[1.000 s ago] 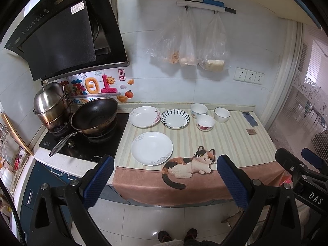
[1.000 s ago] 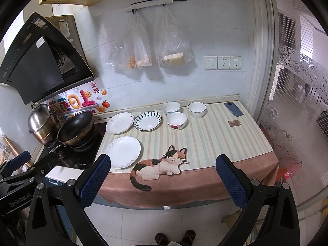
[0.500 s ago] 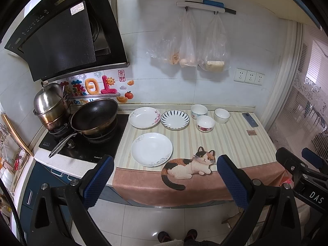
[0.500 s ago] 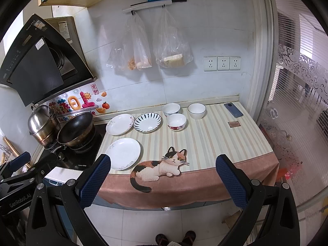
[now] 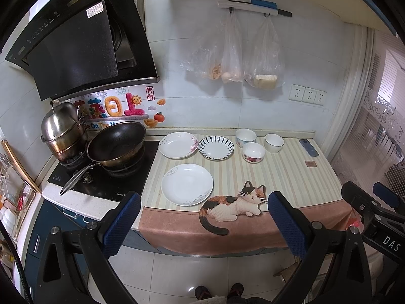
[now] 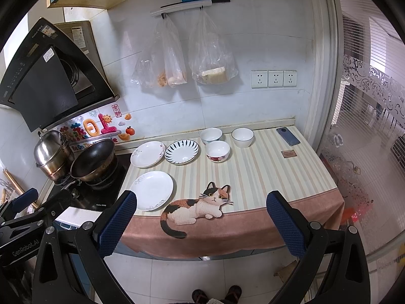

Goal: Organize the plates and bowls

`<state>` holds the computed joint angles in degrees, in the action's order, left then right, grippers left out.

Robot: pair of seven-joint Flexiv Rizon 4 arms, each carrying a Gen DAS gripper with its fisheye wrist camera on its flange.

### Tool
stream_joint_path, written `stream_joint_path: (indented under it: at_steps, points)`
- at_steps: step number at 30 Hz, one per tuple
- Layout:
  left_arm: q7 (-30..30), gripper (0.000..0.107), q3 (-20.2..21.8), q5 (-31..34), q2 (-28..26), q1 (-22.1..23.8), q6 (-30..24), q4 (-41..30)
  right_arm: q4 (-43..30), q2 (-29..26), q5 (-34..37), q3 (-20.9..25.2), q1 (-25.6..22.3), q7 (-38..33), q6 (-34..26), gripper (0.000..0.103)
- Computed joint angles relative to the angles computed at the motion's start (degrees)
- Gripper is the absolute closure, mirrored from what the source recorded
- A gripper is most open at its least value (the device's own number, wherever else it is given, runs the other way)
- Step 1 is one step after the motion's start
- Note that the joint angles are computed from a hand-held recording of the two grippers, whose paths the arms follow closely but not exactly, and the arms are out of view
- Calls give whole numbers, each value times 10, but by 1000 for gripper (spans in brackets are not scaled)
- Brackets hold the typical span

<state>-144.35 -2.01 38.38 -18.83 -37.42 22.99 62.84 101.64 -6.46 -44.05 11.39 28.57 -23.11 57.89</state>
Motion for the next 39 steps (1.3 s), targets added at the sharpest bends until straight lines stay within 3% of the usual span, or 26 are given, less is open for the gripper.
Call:
stream_joint_path:
  at_steps: [22,27,31,34,37,39]
  points:
    - [-3,4,-2,2,3,-1,0,3,-1,-3,-2,0,1,3,0,0]
    - [14,4,4,-12,5,22,22,13,-15,-15,9,-2,4,2,-2,0]
    - [12,4,15,-3,-5,38,44,29,-37,-57,2,-18,14,22,18,0]
    - [4,4,31,24,-21,45,46,33,-52,-102,-17,-42,19,41,83,0]
    - [13,4,43,22,-52,64,32,24,-118,-173,54,-32,20,-33,72,0]
    - [29,4,46,-13,-80,94,33,18,-172,-222,115,-17,17,-91,53,0]
